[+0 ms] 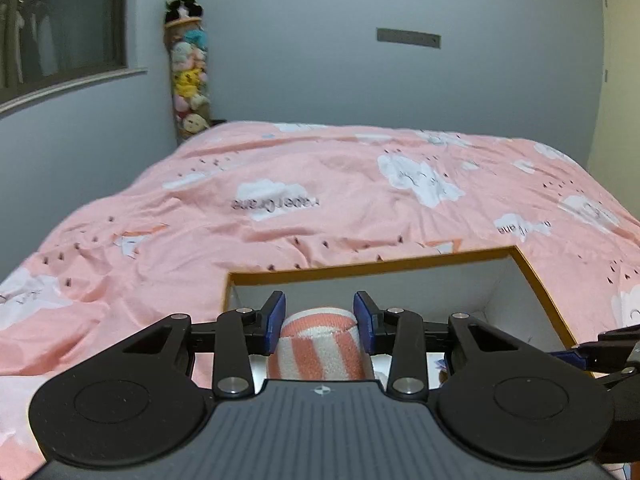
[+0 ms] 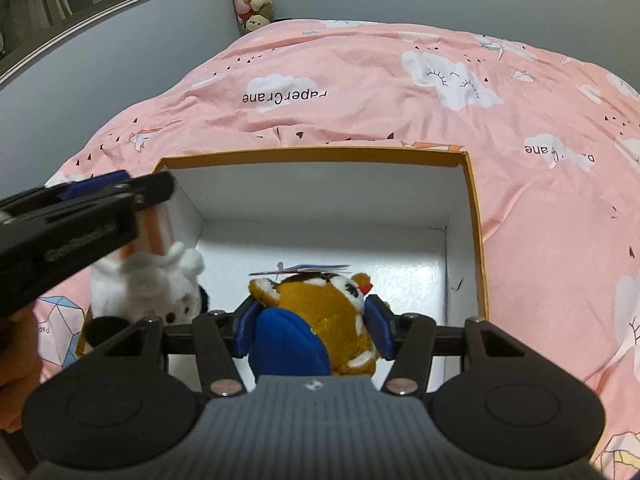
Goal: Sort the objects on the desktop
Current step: 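Lift both plushes and carry them over the open box with both tools, then lower both plushes into the box and open both tools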
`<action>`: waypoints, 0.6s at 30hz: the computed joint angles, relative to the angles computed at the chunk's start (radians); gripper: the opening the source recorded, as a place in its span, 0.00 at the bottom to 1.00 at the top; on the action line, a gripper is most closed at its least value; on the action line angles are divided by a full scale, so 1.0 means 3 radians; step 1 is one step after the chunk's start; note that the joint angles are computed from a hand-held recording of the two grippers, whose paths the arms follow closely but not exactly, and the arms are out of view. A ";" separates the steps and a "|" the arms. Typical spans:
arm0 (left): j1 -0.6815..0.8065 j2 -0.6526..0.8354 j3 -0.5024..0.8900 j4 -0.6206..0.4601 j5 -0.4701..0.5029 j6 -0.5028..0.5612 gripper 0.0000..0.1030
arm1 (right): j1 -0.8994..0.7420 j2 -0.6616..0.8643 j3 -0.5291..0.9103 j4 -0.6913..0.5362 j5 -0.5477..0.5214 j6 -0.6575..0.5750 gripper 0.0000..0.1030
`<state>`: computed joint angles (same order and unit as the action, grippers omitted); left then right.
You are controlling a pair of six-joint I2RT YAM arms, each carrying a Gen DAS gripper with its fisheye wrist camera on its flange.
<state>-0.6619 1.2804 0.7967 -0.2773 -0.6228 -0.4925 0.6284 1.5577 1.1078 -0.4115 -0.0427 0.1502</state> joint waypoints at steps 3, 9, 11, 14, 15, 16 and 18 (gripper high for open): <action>0.0135 0.0023 -0.0092 0.0049 0.0343 -0.0019 0.41 | -0.0018 0.0019 0.0005 0.0003 -0.0009 -0.0021 0.56; 0.0404 -0.0122 -0.0311 0.0051 0.0787 -0.0010 0.41 | -0.0093 0.0119 0.0052 -0.0066 -0.0111 -0.0026 0.56; 0.0462 -0.0202 -0.0362 0.0017 0.0910 0.0040 0.41 | -0.0124 0.0169 0.0076 -0.0127 -0.0152 -0.0014 0.56; 0.0518 -0.0300 -0.0377 -0.0122 0.1066 0.0097 0.41 | -0.0180 0.0239 0.0102 -0.0219 -0.0232 -0.0036 0.56; 0.0557 -0.0335 -0.0388 -0.0158 0.1130 0.0111 0.41 | -0.0204 0.0253 0.0102 -0.0237 -0.0278 -0.0051 0.56; 0.0598 -0.0355 -0.0389 -0.0185 0.1168 0.0105 0.40 | -0.0223 0.0252 0.0088 -0.0233 -0.0316 -0.0064 0.56; 0.0695 -0.0342 -0.0355 -0.0202 0.1228 0.0084 0.37 | -0.0230 0.0250 0.0073 -0.0210 -0.0325 -0.0088 0.56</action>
<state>-0.4535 1.1779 0.6900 -0.3379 -0.2545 -0.4673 0.5593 1.6327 1.1296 -0.4747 -0.1403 0.1238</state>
